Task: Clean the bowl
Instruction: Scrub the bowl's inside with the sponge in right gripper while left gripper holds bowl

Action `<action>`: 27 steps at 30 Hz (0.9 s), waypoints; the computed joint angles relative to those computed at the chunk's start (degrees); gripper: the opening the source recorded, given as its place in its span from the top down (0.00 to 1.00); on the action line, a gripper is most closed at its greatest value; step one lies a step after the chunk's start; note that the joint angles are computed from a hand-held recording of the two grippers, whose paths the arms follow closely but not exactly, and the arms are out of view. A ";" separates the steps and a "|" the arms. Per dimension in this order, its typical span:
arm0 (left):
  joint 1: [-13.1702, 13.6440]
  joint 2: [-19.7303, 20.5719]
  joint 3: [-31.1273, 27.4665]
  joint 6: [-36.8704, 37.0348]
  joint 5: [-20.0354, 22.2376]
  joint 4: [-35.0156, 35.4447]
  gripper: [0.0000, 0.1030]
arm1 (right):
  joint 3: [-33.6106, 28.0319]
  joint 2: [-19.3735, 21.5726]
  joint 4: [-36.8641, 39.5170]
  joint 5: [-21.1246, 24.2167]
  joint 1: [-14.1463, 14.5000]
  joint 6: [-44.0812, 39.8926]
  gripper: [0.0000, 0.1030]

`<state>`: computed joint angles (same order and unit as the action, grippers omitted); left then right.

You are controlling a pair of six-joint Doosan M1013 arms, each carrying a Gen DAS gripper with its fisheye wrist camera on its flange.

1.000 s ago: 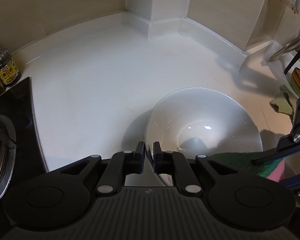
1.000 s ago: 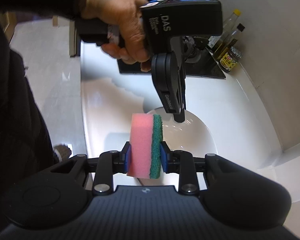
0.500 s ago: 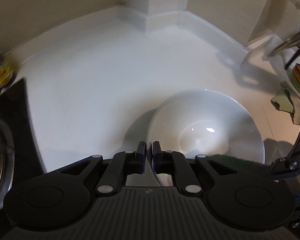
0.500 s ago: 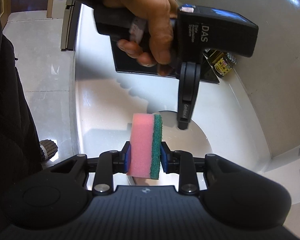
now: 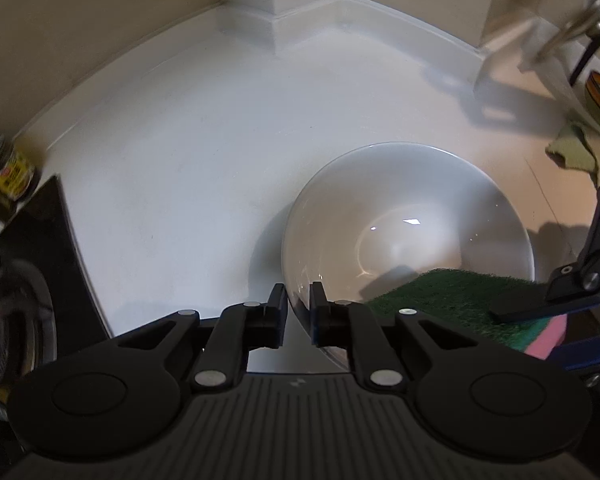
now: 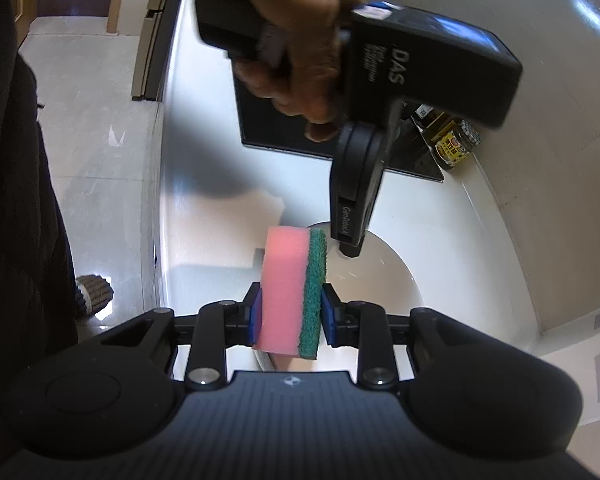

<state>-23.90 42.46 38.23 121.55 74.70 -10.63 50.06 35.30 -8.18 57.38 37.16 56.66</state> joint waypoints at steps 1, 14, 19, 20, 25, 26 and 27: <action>-0.07 0.47 -0.86 0.75 0.51 -0.03 0.89 | 0.35 -0.23 -0.41 0.04 0.01 -0.88 0.75; -0.17 -4.95 8.68 -8.18 -5.87 2.70 0.86 | -0.37 0.11 -3.18 0.99 0.77 1.87 0.75; -0.23 -3.21 5.76 -1.91 -4.65 2.25 0.88 | -0.62 0.29 -2.78 0.74 0.90 1.33 0.75; -0.27 -2.38 4.27 -0.89 -3.59 1.98 0.88 | -0.68 0.32 -3.14 0.98 0.94 1.18 0.75; -0.36 2.09 -3.95 -0.69 2.12 1.20 0.88 | -0.87 0.37 -6.60 2.94 1.09 0.04 0.75; -0.45 2.48 -4.75 -2.19 2.84 1.49 0.88 | -1.02 0.46 -7.21 3.25 1.11 0.29 0.75; -0.46 2.38 -4.67 -3.22 3.01 1.69 0.88 | -1.06 0.49 -7.53 3.33 1.13 0.75 0.75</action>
<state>-24.36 44.83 33.56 118.33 77.72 -8.94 49.00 35.79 -15.71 60.71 38.29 57.41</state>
